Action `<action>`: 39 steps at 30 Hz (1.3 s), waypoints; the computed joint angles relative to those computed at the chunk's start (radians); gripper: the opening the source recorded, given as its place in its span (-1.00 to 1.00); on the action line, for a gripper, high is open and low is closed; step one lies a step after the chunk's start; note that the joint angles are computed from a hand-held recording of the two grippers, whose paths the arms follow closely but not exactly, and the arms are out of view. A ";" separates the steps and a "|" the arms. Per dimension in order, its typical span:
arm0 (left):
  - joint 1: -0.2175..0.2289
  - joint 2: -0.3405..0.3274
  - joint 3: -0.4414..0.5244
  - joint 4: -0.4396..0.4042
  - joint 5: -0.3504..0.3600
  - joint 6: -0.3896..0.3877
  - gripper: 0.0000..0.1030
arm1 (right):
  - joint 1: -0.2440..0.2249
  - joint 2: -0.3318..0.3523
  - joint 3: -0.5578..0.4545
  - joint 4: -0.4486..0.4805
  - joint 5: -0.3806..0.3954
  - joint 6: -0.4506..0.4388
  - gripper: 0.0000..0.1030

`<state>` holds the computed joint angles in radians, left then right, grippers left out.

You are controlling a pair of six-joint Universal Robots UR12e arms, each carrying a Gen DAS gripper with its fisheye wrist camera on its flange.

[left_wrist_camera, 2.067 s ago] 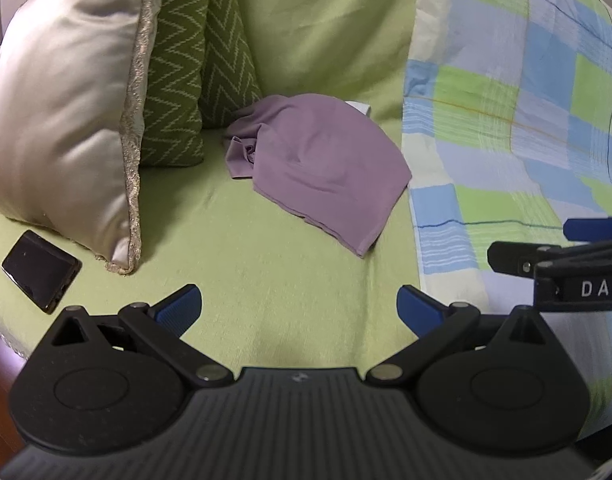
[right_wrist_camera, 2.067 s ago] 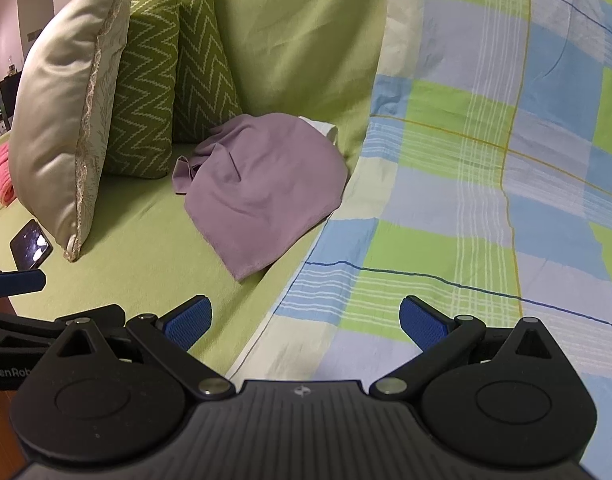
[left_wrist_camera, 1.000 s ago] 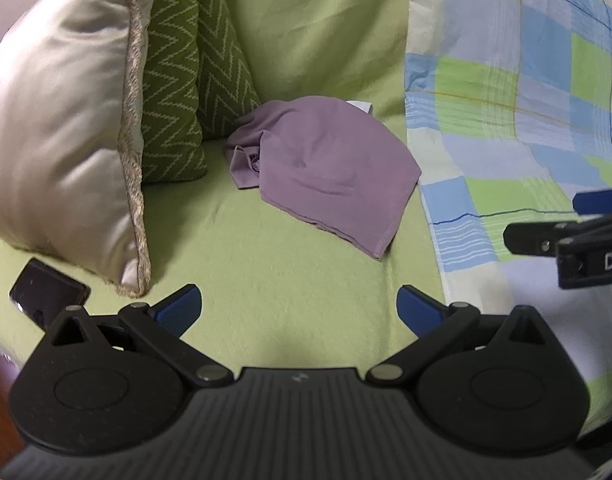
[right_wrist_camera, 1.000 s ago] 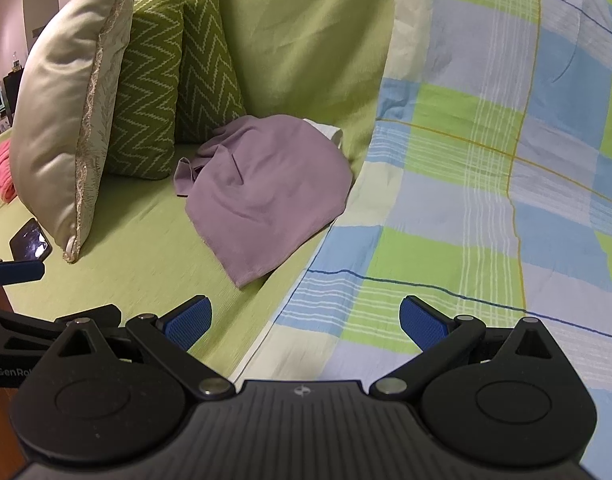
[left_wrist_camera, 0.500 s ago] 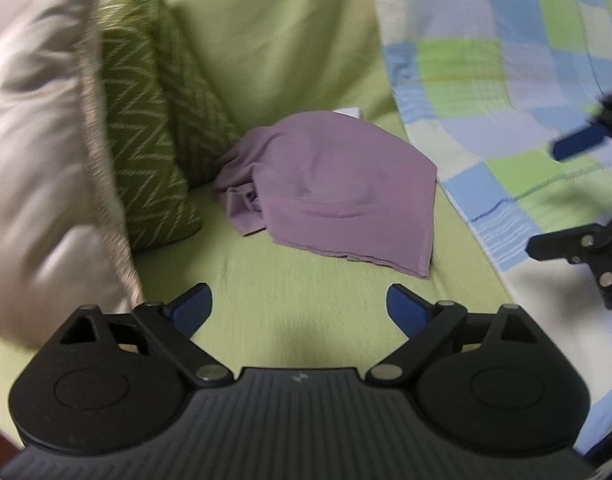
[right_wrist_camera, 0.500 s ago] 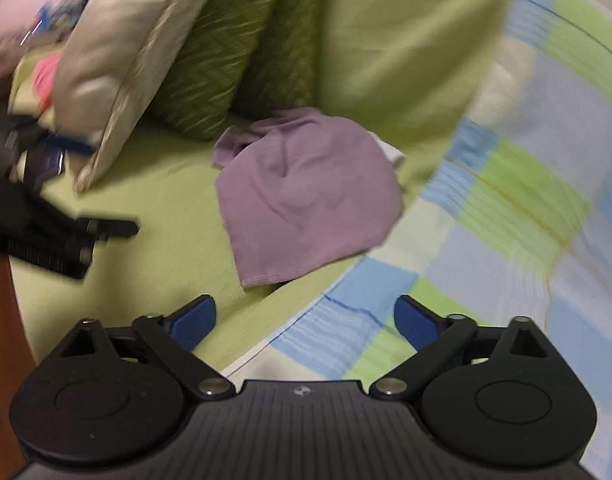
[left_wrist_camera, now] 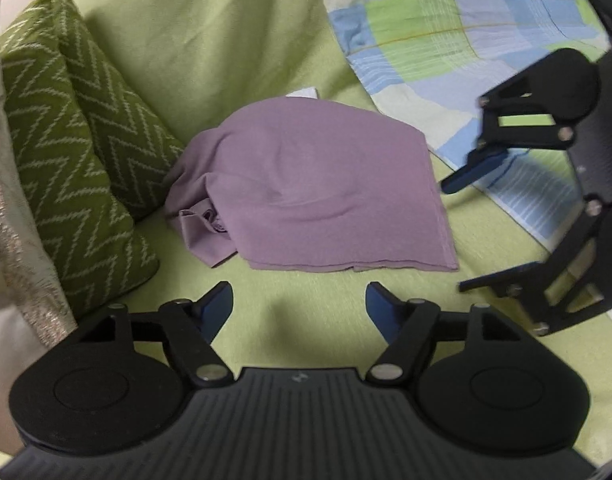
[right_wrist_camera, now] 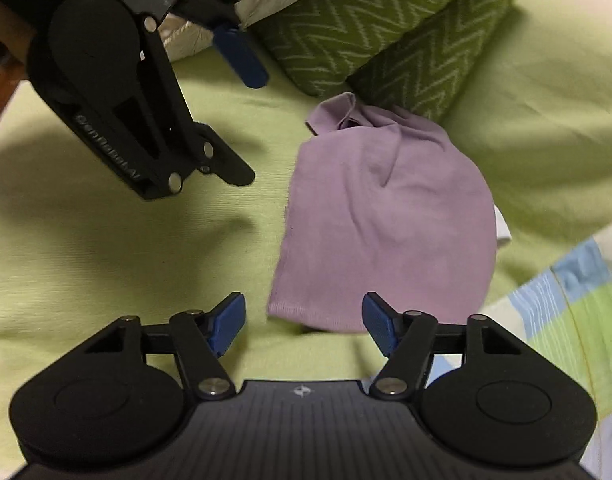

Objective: Fold clothes
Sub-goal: 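Grasp the mauve top's edge with the right gripper while the left gripper grasps another edge, then lift the mauve top with both grippers and carry it onto the checked blanket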

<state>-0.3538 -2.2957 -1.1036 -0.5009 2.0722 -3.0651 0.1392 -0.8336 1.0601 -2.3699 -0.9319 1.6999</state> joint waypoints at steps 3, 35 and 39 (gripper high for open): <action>0.003 -0.004 -0.001 0.012 -0.009 0.041 0.54 | 0.008 0.008 0.021 -0.106 -0.002 0.004 0.04; -0.018 -0.123 0.187 0.214 0.084 0.347 -0.93 | -0.117 -0.070 0.057 -0.287 0.296 0.241 -0.98; -0.029 -0.104 0.211 0.234 0.078 0.390 -0.94 | -0.142 -0.091 0.061 -0.313 0.335 0.314 -0.99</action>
<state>-0.3828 -2.3994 -0.8928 -0.2672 2.1505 -2.6755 -0.0030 -0.9246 1.1207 -2.6833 -0.5971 2.0143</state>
